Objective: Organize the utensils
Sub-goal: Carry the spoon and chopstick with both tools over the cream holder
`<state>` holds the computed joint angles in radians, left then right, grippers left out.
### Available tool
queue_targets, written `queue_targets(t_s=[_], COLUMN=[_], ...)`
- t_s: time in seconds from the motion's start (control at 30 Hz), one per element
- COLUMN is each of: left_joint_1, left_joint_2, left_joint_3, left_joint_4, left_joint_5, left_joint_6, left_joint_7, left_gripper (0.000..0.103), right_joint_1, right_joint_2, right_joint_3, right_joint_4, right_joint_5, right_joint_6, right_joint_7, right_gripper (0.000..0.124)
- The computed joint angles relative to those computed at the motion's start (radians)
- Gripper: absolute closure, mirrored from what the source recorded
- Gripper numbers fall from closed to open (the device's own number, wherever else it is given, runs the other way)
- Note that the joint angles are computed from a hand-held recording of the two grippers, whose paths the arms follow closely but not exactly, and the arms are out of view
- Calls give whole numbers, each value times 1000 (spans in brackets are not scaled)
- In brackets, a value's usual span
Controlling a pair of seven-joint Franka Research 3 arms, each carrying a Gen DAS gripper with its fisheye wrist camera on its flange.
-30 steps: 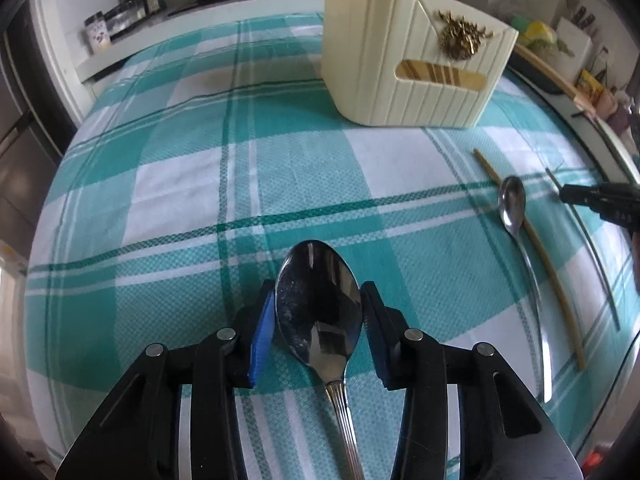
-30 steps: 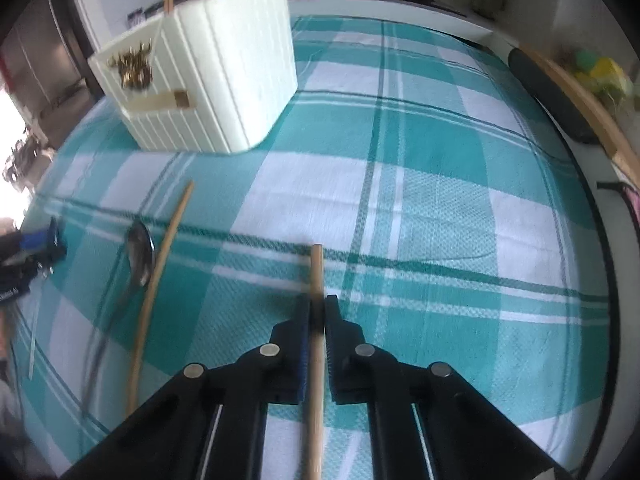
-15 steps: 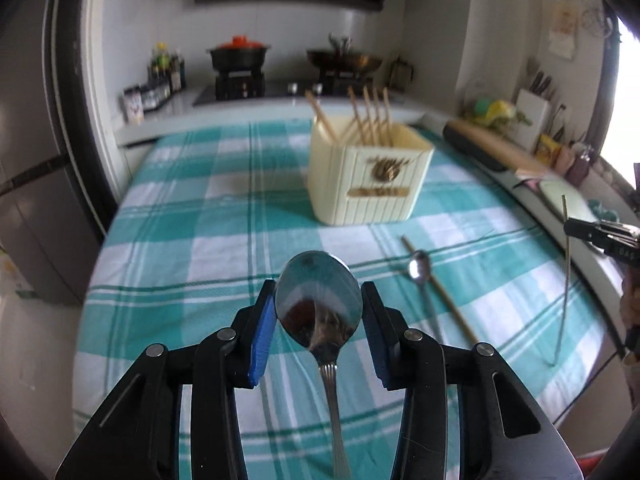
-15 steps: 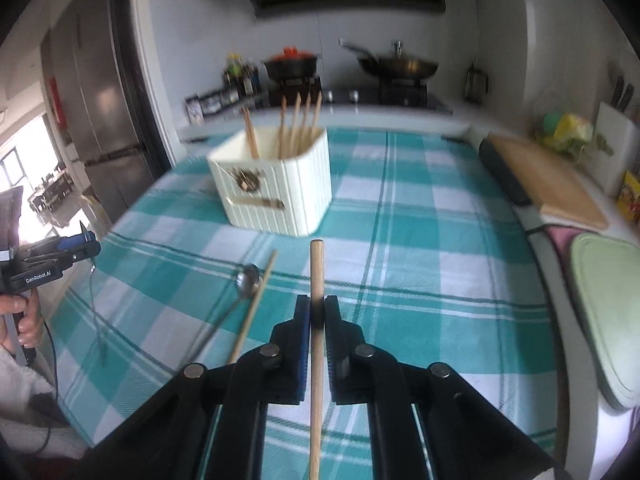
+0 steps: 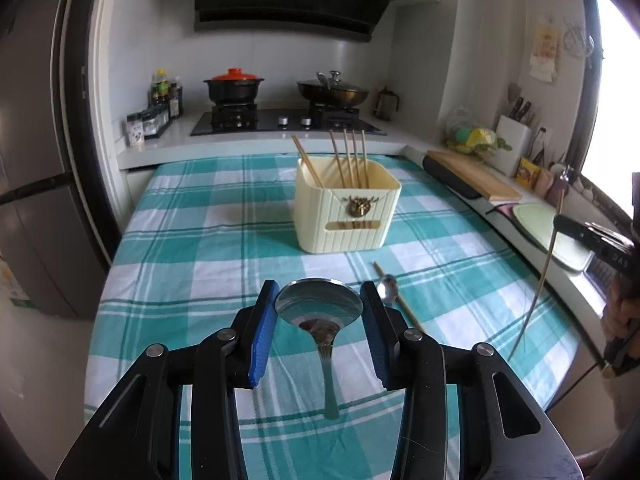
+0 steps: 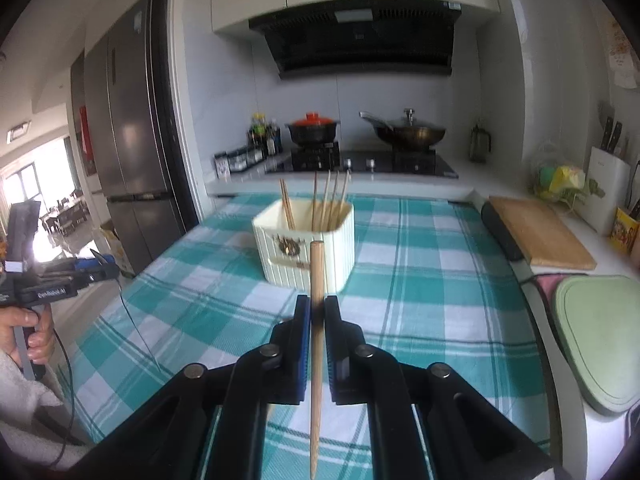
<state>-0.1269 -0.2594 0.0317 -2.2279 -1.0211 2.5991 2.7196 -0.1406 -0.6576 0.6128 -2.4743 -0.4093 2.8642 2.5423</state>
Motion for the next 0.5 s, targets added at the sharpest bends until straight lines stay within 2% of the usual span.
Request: queue_targets(t_s=[0.27, 0.37, 0.5], left_joint_1=[13, 28, 50], left_joint_2=[23, 49, 84], left_joint_3=[-2, -6, -3], left_joint_4=[38, 81, 191], left_joint_5=[38, 65, 36], left_joint_6=[-51, -105, -203], left_joint_7=[-40, -78, -101], left_gripper=[61, 61, 61], right_joint_1=[8, -3, -39], right_joint_2=[48, 85, 138], right_joint_3=[-23, -26, -25], right_joint_4=[20, 42, 94], right_joint_5=[13, -5, -47], right_joint_6=[19, 33, 70], right_joint_7=[-26, -40, -60], right_gripper=[117, 117, 117])
